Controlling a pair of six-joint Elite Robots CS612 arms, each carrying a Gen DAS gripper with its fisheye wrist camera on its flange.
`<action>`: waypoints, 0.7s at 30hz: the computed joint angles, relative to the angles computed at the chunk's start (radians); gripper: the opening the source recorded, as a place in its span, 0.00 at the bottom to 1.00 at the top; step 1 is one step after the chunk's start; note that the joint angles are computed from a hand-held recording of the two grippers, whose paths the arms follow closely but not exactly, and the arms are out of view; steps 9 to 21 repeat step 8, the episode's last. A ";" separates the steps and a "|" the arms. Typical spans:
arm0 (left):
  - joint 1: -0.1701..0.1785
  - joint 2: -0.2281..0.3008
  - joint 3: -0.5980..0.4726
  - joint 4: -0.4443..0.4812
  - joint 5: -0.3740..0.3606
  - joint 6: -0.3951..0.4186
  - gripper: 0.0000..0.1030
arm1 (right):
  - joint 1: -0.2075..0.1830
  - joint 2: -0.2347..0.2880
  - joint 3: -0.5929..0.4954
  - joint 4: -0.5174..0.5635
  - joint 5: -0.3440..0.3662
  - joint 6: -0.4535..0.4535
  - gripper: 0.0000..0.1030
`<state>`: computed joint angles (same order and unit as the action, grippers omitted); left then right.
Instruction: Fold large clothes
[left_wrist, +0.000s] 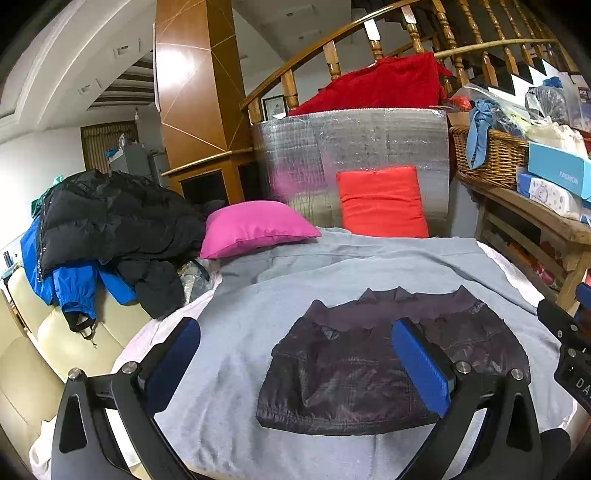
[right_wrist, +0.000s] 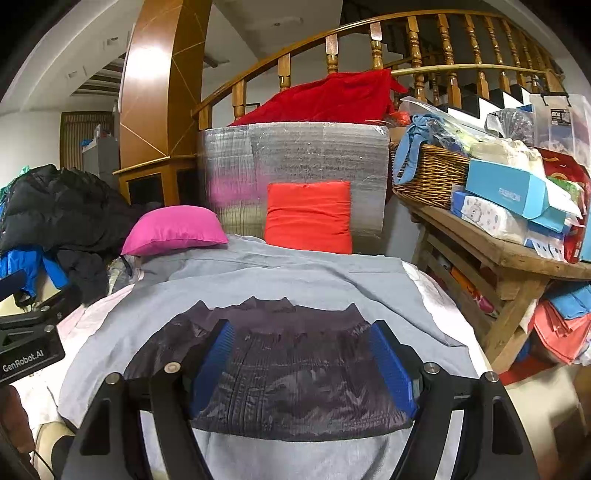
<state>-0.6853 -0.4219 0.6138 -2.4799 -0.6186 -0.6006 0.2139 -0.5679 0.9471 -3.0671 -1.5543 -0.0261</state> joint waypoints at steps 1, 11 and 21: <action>0.002 0.003 -0.004 0.001 -0.003 0.001 1.00 | 0.001 0.006 -0.011 0.009 0.000 -0.001 0.77; 0.034 0.073 -0.109 0.009 -0.063 0.030 1.00 | -0.007 0.068 -0.127 0.108 0.021 -0.004 0.77; 0.034 0.073 -0.109 0.009 -0.063 0.030 1.00 | -0.007 0.068 -0.127 0.108 0.021 -0.004 0.77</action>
